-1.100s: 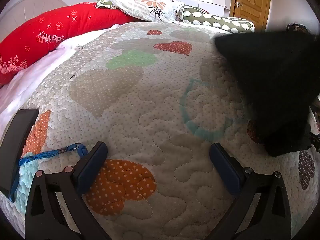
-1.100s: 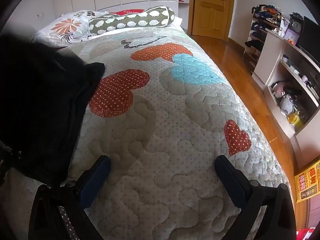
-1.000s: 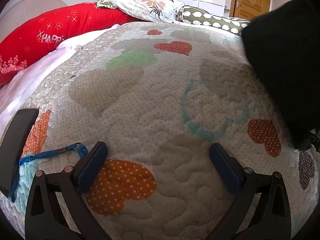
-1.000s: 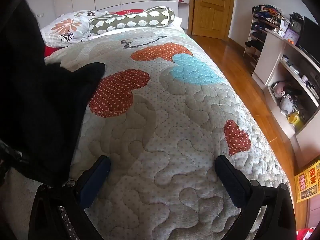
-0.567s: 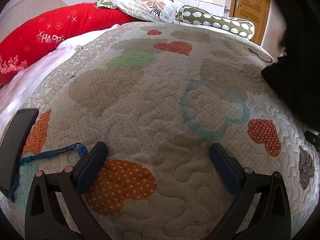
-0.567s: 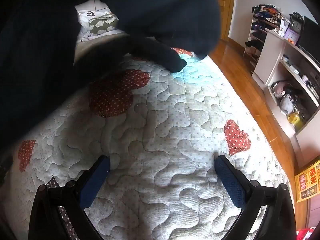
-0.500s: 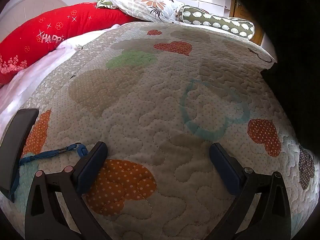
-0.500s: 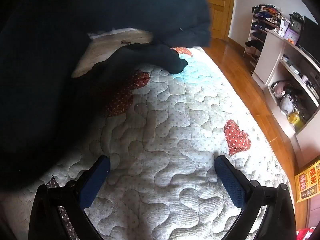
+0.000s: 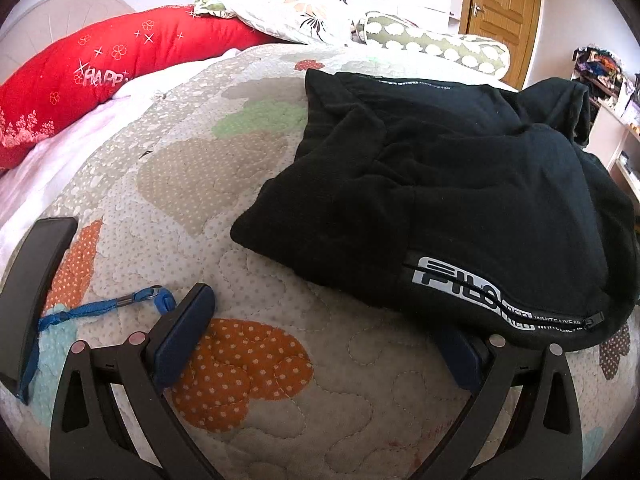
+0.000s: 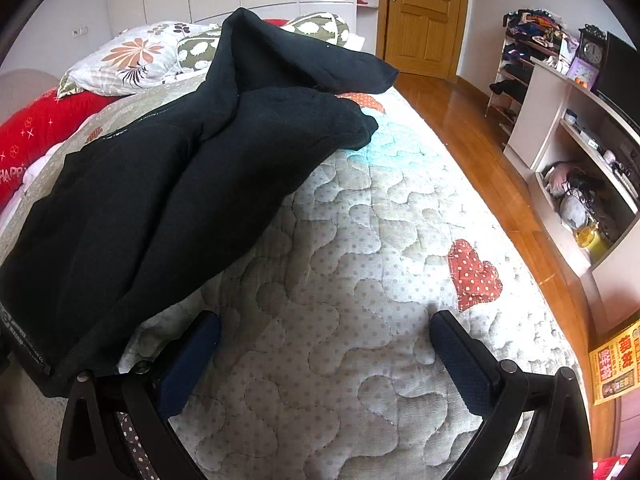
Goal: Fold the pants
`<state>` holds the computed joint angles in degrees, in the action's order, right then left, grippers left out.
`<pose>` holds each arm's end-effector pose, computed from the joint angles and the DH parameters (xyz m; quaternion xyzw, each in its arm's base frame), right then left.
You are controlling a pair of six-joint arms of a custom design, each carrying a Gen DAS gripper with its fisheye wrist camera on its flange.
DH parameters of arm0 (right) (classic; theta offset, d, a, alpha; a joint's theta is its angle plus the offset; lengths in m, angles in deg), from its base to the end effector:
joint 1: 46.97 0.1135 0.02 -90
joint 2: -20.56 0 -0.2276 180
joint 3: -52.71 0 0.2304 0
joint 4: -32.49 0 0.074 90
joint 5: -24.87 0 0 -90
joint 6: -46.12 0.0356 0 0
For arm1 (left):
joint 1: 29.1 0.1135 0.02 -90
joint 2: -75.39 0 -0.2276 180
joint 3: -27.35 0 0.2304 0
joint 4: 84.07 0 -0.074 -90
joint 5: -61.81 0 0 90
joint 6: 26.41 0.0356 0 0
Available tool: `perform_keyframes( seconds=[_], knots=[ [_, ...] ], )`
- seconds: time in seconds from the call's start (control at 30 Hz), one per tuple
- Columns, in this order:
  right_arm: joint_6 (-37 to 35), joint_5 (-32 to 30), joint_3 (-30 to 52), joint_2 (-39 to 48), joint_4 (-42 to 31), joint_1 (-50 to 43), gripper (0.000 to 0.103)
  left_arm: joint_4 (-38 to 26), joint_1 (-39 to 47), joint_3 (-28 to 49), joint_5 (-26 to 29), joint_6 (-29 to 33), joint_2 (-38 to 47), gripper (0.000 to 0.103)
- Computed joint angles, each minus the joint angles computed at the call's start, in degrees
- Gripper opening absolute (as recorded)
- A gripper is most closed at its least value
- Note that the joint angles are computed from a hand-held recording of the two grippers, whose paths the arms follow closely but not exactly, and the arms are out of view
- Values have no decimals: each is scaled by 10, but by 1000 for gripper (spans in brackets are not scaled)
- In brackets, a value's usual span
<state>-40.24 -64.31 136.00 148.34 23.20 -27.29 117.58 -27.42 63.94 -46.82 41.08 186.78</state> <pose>0.3660 0.1304 0.0435 -0.1304 0.9415 0.0562 0.3058 0.2276 0.0181 0.0169 -0.2462 0.9047 0.0947 0.3345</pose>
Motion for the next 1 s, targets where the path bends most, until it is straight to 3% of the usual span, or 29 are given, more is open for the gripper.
perform_keyframes(
  seconds=[0.17, 0.27, 0.4, 0.57, 0.73, 1.0],
  knots=[
    [6, 14, 2, 2, -2, 9, 103, -18, -15, 3, -20, -10, -8, 103],
    [4, 32, 5, 2, -2, 17, 103, -96, -23, 7, -14, 2, -56, 103],
    [-19, -28, -26, -44, -5, -1, 100, -148, -28, -27, -6, -24, -152, 102],
    [-18, -85, -66, -109, 16, -13, 100, -231, -66, -34, -34, -41, -268, 103],
    [-6, -101, -38, -109, -8, -5, 100, -276, -76, -10, -42, -34, -304, 102],
    [6, -95, -33, -123, -1, 21, 100, -293, -98, 19, -56, -35, -309, 103]
  ],
)
